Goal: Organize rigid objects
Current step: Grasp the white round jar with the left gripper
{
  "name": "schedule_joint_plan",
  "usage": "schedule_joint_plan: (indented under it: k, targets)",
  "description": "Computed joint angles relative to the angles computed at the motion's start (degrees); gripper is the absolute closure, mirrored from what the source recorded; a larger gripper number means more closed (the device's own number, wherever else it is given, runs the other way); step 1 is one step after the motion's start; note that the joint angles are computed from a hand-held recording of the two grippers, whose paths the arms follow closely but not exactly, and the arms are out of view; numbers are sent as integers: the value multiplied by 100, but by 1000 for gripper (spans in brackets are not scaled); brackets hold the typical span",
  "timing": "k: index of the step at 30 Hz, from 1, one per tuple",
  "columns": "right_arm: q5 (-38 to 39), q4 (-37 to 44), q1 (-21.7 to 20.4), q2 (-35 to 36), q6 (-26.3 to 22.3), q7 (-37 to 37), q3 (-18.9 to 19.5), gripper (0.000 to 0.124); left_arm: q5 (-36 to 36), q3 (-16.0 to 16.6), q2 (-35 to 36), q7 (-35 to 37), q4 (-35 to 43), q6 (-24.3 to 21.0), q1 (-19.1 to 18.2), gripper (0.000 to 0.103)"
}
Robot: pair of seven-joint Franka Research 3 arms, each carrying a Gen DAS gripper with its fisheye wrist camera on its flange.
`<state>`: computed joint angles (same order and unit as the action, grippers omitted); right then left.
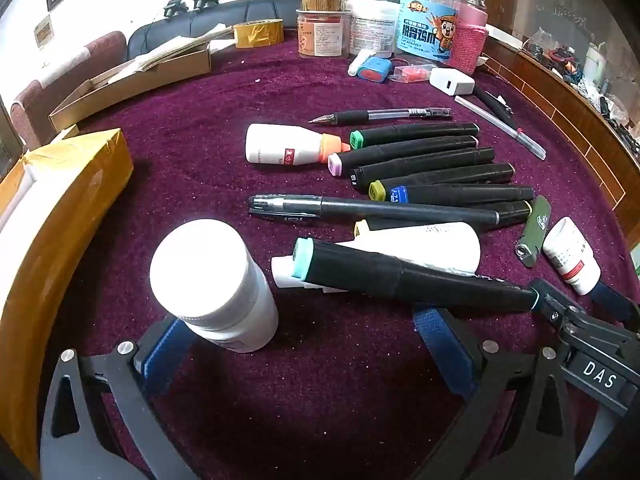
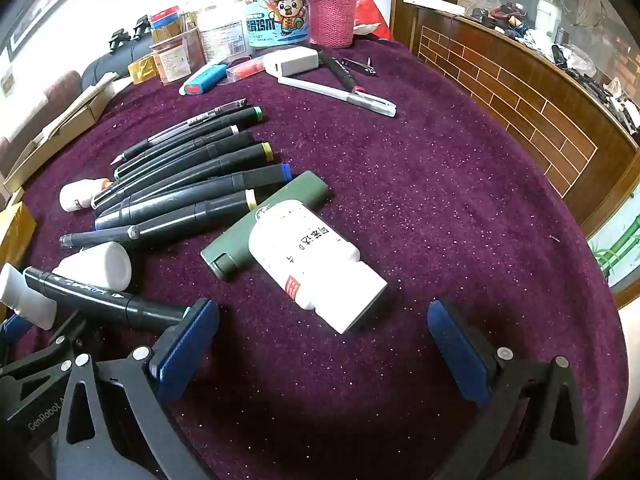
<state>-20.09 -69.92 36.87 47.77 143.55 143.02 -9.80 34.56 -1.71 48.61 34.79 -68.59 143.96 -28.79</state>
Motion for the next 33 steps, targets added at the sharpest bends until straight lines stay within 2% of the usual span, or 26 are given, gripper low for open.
schedule_joint_plan:
  k: [16, 21, 27, 29, 30, 33]
  targets:
    - [-20, 87, 20, 73, -39, 19, -17, 22, -2, 3, 0, 2, -1, -1, -2, 0]
    - [-124, 230, 89, 207, 22, 232, -140, 22, -2, 3, 0, 2, -1, -1, -2, 0]
    - [-23, 246, -44, 206, 92, -47, 9, 22, -16, -18, -7, 32, -13, 9, 16, 0]
    - [204, 237, -264, 145, -5, -630, 296, 22, -162, -246, -129, 487, -197, 71, 204, 0]
    - [312, 214, -310, 124, 23, -717, 335, 22, -284, -387, -245, 760, -389, 148, 333, 0]
    - [429, 504, -263, 266, -289, -858, 280, 22, -422, -487, -512, 1153, -845, 338, 436, 0]
